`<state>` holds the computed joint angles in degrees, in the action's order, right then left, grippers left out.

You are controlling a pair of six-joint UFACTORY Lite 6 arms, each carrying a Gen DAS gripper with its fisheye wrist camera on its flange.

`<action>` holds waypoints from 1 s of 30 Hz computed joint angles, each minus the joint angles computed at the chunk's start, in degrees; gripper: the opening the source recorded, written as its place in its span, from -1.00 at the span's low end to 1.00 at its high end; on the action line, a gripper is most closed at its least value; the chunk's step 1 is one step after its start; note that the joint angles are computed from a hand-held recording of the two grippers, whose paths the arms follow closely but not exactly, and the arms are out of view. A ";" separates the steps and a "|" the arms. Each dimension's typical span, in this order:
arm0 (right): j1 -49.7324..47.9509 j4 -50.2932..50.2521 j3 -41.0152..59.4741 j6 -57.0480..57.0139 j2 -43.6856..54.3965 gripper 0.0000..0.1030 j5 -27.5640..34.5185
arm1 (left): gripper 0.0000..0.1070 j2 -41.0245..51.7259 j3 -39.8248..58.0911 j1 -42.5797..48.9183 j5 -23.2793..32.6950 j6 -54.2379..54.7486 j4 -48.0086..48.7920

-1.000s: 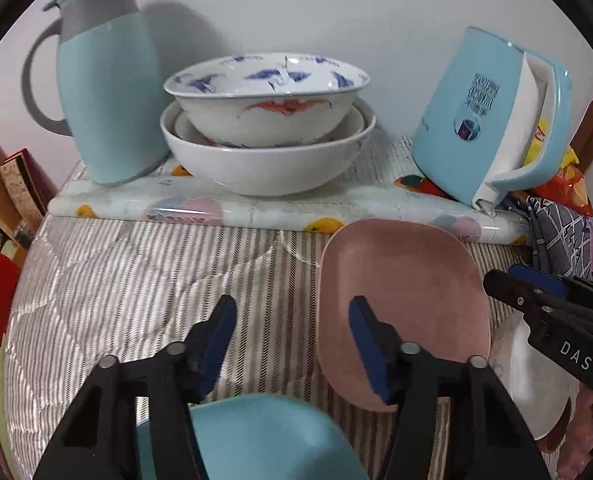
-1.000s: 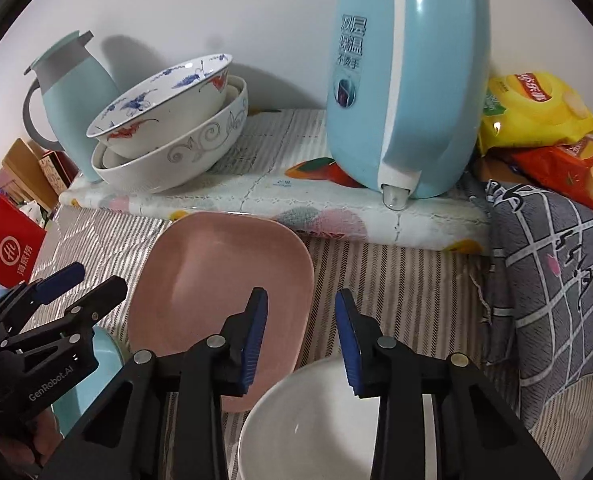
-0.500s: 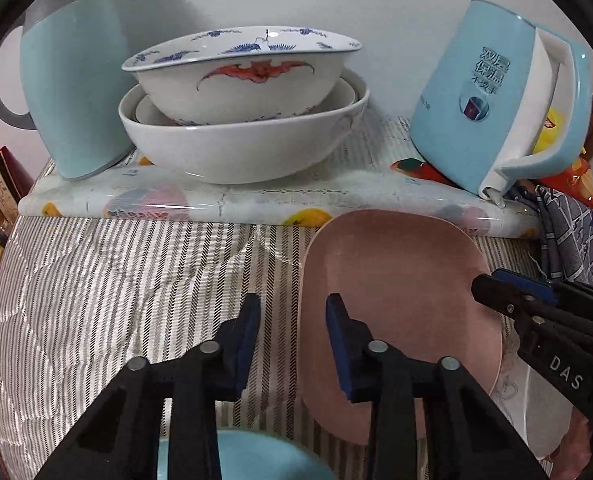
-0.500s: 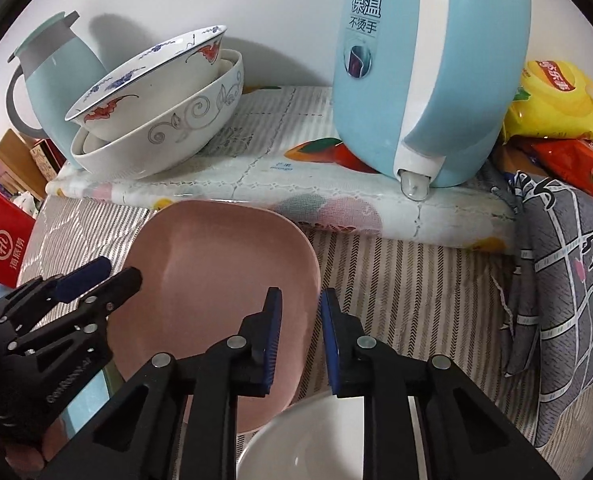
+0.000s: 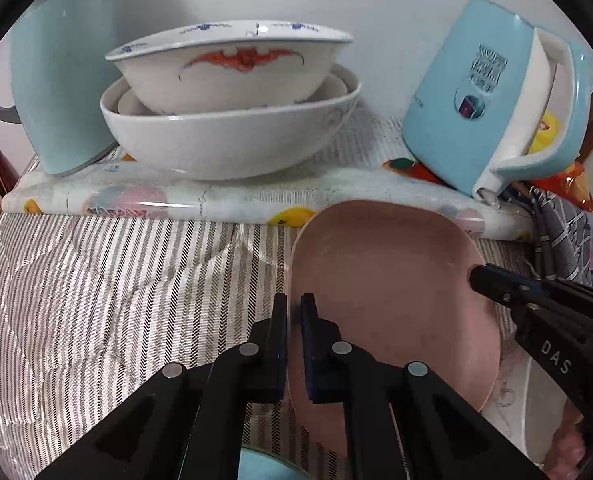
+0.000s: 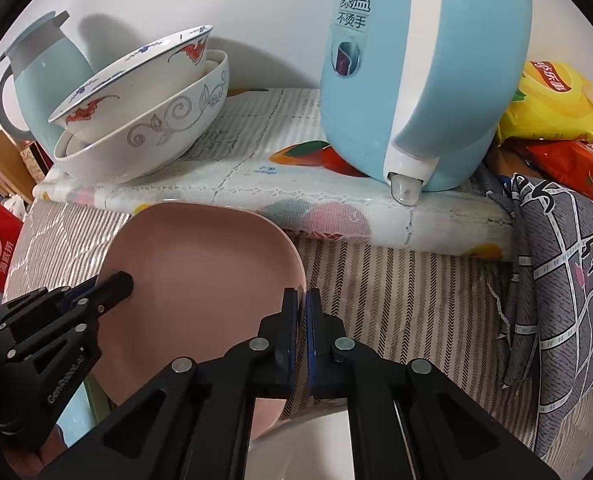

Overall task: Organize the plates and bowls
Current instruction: 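Carry the pink plate onto the blue plate and open the left tool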

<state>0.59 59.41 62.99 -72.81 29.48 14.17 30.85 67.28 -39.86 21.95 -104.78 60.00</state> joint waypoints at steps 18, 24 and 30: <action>3.17 4.86 -12.94 -2.09 -19.18 -0.94 2.30 | -0.88 -25.00 -19.07 -5.19 8.44 -3.54 -1.98; 5.59 3.76 -21.00 -0.57 -28.79 -0.94 2.66 | -0.88 -32.30 -24.66 -9.38 13.06 -5.88 -4.31; 7.63 -0.58 -27.91 5.00 -38.13 -0.94 3.63 | -0.88 -39.37 -29.62 -15.67 18.43 -8.82 -7.12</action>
<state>8.23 58.83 35.08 -67.81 -8.66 17.80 -8.52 37.65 -55.53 40.38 -113.60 52.88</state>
